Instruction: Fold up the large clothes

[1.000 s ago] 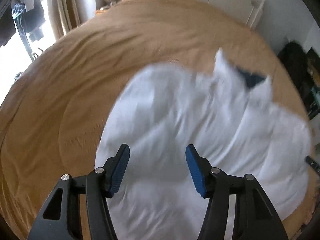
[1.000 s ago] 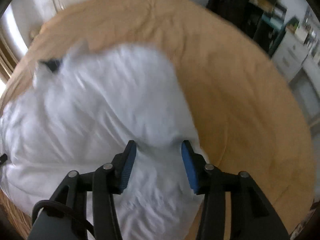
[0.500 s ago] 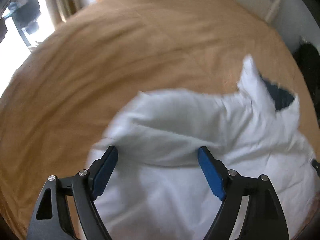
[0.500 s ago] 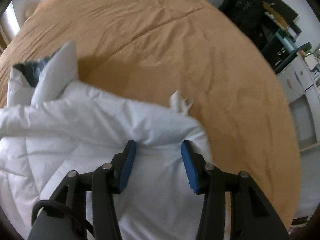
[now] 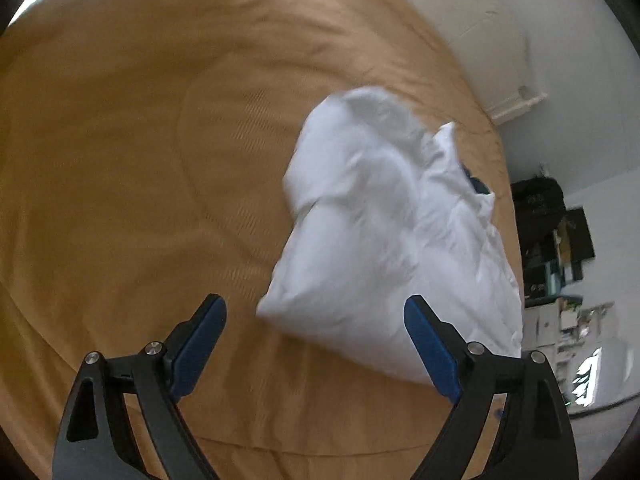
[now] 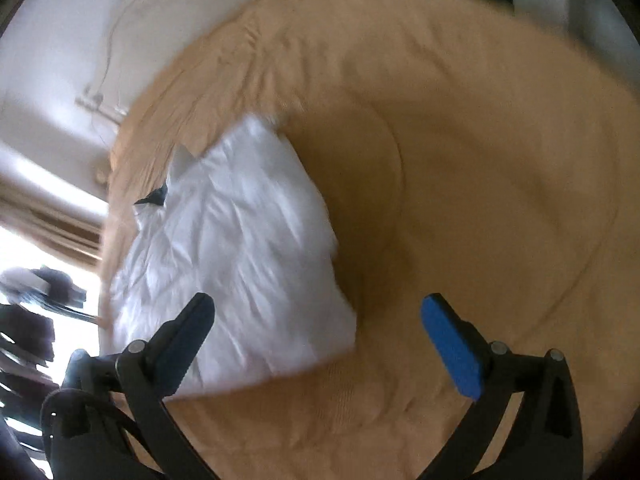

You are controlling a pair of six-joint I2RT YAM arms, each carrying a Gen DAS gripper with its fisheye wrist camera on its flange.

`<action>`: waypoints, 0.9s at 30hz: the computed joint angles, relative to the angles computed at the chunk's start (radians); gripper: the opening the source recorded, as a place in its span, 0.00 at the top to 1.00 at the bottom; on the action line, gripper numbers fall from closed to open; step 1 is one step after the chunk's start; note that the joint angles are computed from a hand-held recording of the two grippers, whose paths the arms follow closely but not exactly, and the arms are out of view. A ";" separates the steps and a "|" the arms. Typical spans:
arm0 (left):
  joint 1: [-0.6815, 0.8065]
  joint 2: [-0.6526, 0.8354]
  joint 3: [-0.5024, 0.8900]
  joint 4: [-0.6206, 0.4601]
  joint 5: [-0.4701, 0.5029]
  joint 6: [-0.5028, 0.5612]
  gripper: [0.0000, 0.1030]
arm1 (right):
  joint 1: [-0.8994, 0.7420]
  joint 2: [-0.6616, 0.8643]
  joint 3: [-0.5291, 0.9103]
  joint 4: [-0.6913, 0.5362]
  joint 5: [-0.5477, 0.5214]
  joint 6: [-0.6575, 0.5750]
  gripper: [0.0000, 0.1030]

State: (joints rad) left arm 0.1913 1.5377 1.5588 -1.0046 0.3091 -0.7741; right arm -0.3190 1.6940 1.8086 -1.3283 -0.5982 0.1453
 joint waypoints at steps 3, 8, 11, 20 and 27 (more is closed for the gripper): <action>0.016 0.006 -0.057 0.081 0.037 -0.019 0.12 | -0.033 0.016 -0.108 0.033 -0.132 0.024 0.00; 0.031 0.165 0.059 0.108 0.043 0.084 0.12 | 0.004 0.108 -0.067 0.099 -0.203 0.048 0.00; 0.045 0.300 0.185 0.100 0.109 0.141 0.12 | 0.045 0.219 0.007 0.104 -0.251 0.047 0.00; 0.063 0.767 0.807 -0.181 0.318 0.325 0.05 | 0.197 0.480 0.344 -0.001 -0.241 -0.034 0.00; 0.048 0.662 0.655 -0.049 0.287 0.280 0.71 | 0.221 0.432 0.356 0.015 -0.231 -0.015 0.57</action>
State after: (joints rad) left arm 0.2392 2.2001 2.2139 -1.0532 0.5958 -0.4942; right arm -0.0983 2.1255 2.1650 -1.3136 -0.8297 0.1298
